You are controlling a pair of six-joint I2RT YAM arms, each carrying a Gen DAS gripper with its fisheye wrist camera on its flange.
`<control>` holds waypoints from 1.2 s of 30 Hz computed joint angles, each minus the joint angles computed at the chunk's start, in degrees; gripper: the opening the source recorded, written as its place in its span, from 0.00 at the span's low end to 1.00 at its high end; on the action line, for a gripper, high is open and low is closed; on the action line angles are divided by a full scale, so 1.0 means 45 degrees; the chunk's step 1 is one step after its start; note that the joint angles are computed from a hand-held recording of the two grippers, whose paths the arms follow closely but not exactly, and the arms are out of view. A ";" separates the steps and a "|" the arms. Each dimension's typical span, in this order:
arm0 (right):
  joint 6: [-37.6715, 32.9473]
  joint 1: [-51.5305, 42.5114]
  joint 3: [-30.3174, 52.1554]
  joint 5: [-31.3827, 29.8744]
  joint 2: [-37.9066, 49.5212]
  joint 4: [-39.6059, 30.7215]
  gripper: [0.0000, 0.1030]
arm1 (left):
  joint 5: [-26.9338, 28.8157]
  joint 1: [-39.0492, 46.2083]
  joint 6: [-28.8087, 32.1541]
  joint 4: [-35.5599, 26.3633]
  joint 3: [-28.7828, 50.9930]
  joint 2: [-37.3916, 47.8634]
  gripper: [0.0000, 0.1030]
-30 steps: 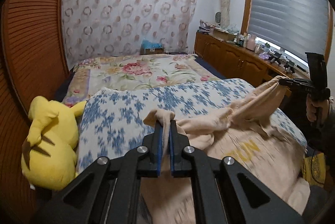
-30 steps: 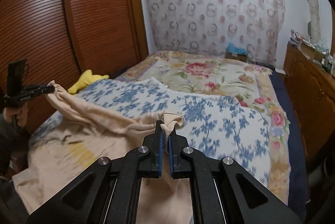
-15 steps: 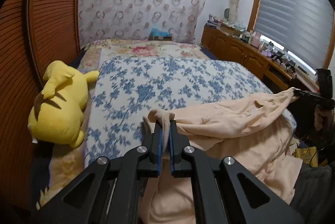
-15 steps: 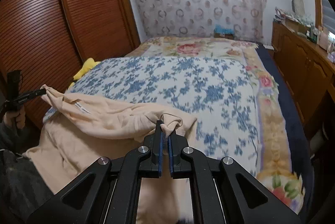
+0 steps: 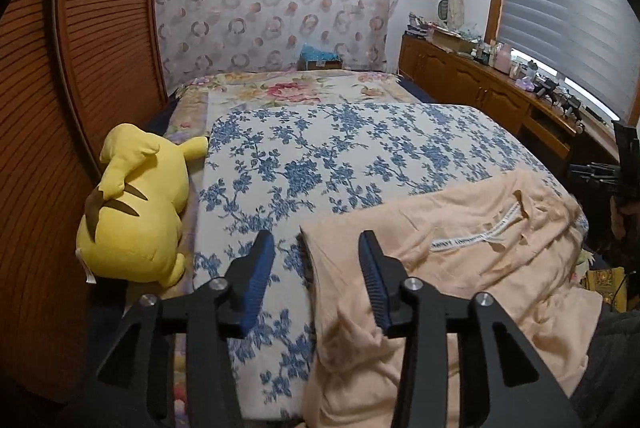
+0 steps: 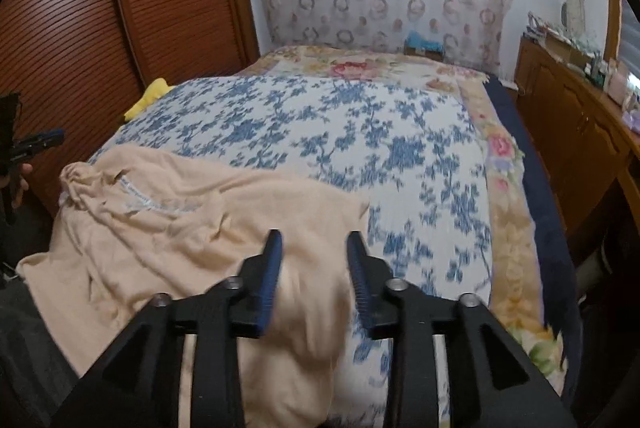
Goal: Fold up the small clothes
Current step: 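Grasp the folded shirt edge with the left gripper while the right gripper grasps it too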
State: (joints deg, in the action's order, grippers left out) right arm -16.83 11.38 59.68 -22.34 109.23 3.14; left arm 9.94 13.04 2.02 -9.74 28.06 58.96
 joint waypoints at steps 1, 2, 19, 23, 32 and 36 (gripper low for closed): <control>-0.0003 0.0062 0.0306 0.0056 0.0267 -0.0048 0.37 | 0.0119 0.0059 0.0045 0.0301 0.0158 0.0565 0.45; 0.0003 0.0149 0.0620 0.0188 0.0536 -0.0096 0.39 | 0.0215 0.0097 0.0129 0.0596 0.0296 0.1100 0.46; 0.0129 0.0774 0.4984 0.1245 0.4567 -0.1509 0.43 | -0.0214 -0.0466 0.0341 0.2231 0.2796 0.7491 0.46; 0.0198 0.0711 0.5152 0.1587 0.4717 -0.1766 0.51 | -0.0278 -0.0545 0.0401 0.2151 0.2966 0.7843 0.46; 0.0268 0.0538 0.4916 0.1355 0.4718 -0.1546 0.57 | 0.0088 -0.0398 0.0155 0.2399 0.2938 0.8132 0.48; 0.0341 0.0609 0.4664 0.1480 0.4702 -0.1041 0.59 | 0.0016 -0.0445 0.0156 0.2461 0.2974 0.8199 0.49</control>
State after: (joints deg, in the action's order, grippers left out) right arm -15.29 14.12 80.67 -15.68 130.39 -1.54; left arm 10.01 11.04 2.72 1.34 41.44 95.86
